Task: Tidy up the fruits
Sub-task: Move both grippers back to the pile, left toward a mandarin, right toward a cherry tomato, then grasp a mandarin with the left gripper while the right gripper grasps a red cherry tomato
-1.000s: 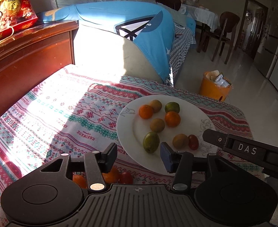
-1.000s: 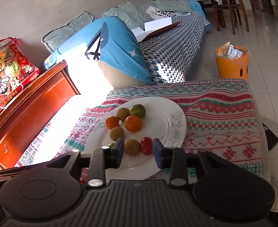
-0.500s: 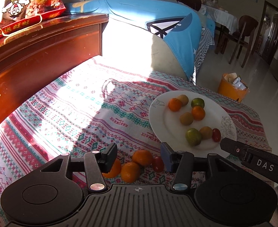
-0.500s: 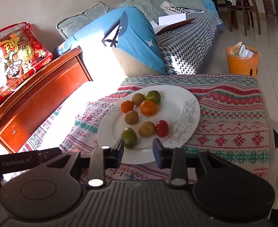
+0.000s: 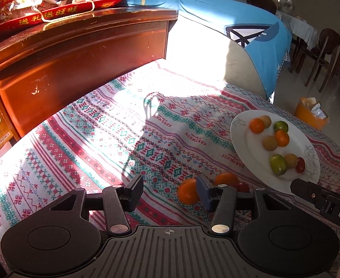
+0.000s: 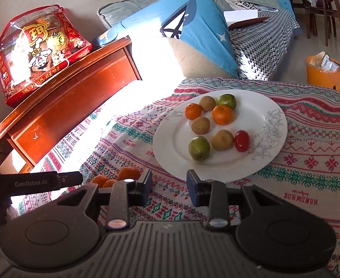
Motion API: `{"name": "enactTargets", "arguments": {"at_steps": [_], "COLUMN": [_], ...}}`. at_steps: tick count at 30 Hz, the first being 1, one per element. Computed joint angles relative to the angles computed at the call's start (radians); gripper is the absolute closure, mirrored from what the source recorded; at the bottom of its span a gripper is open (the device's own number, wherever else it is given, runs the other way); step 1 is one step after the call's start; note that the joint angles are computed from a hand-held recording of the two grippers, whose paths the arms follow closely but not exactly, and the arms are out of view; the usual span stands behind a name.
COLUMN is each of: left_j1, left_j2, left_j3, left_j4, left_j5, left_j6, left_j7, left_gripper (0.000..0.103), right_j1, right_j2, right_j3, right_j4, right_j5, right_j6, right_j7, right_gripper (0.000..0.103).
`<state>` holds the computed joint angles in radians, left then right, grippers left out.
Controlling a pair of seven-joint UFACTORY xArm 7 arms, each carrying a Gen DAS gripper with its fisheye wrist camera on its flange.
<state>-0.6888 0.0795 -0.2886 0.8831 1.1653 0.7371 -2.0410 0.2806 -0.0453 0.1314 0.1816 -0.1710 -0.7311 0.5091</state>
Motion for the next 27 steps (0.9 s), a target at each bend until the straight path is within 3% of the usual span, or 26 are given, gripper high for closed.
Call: {"name": "enactTargets", "arguments": {"at_steps": [4,13,22,27], "left_j1": [0.003,0.005,0.004,0.000], "left_j2": [-0.005,0.002,0.007,0.019], "left_j3": [0.002,0.001,0.005,0.007], "left_j4": [-0.016,-0.031,-0.042,-0.036], "left_j5": [0.003,-0.004,0.028,0.069], "left_j6": [-0.015,-0.038,-0.082,-0.089], "left_j7": [-0.012,0.009,0.003,-0.002], "left_gripper": [0.053,0.053,0.054,0.054], "right_j1": [0.009,0.049,0.071,0.072], "right_j2": [0.043,0.132,0.191,0.184], "right_j3": [0.011,0.041,0.047,0.045], "right_j4": [0.029,0.089,0.131,0.124], "right_j5": [-0.020,0.065,0.119,0.131], "right_j6": [0.000,0.001,-0.008,-0.007], "right_j7": [-0.017,-0.109,-0.155,-0.166], "right_gripper": [0.068,0.070,0.084,0.085]}}
